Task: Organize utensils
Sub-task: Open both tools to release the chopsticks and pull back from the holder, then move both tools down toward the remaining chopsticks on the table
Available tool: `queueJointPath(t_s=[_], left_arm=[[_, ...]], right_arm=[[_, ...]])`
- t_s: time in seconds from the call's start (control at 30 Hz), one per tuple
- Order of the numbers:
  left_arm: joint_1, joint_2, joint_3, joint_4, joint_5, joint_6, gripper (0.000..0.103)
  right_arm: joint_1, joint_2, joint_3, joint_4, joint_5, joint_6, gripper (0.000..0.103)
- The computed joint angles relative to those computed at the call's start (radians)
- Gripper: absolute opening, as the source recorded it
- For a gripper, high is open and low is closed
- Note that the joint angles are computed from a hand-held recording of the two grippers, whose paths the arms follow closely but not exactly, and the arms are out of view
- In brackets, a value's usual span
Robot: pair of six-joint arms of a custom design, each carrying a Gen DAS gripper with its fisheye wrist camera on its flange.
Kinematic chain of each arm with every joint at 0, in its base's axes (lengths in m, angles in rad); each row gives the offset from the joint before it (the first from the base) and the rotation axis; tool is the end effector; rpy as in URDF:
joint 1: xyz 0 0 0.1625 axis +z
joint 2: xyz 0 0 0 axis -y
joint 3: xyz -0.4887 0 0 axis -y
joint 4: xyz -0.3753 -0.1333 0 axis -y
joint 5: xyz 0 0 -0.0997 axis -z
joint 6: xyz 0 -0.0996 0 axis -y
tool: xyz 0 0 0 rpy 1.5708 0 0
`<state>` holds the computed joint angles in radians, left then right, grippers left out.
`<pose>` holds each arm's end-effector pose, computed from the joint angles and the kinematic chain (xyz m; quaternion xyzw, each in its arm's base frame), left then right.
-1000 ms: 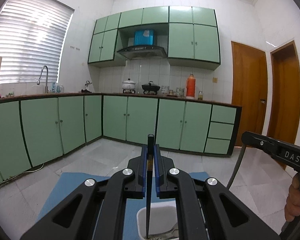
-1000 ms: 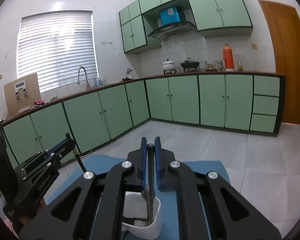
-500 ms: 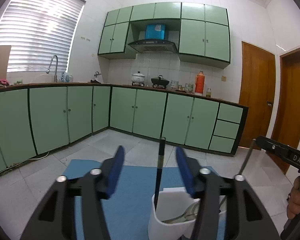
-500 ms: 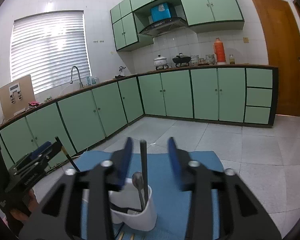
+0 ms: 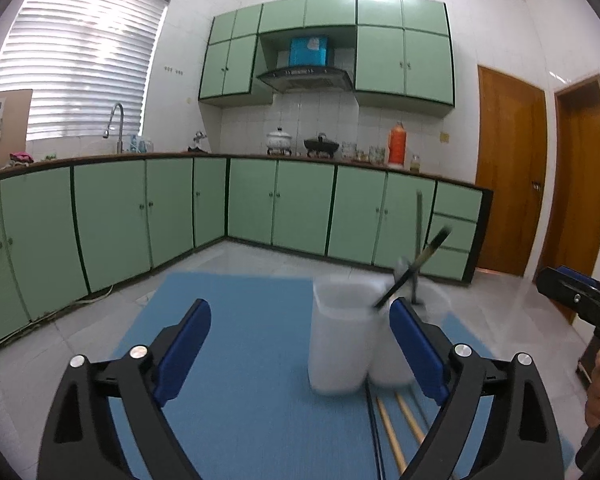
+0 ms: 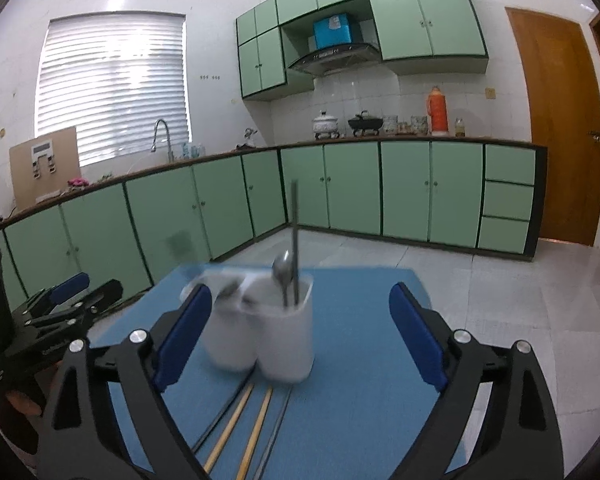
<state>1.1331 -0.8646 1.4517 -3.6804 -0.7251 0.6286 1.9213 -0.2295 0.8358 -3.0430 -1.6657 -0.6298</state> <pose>-0.1086 -0.7225 0.4228 0.0918 0.7125 -0.5979 0.3557 0.4337 -0.8257 0.0715 0.4093 -0.8093 0.4090 0.1010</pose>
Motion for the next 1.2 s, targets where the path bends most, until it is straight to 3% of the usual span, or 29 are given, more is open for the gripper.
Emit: queueJointPath(t_s=[0.23,0.47,0.6,0.97,1.2], left_arm=[[-0.021,-0.046,0.211,-0.016,0.063,-0.079,0.089],[-0.048,-0.070,0.371,-0.056,0.120,-0.154,0.089],[-0.064,-0.066,0.426,-0.102,0.156,-0.148,0.089],[-0.093,-0.055,0.516,-0.194,0.204,-0.116,0.089],[-0.097,-0.059,0.533,-0.188,0.208,-0.133,0.089]], right_arm=[[-0.011,-0.087,0.303,-0.170,-0.045,-0.024,0.088],[-0.021,-0.117,0.492,-0.342,-0.107,-0.057,0.087],[-0.028,-0.127,0.574,-0.403,-0.128,-0.085,0.077],[-0.047,-0.149,0.712,-0.465,-0.146,-0.090,0.051],[-0.047,-0.152,0.727,-0.463,-0.150,-0.105,0.044]])
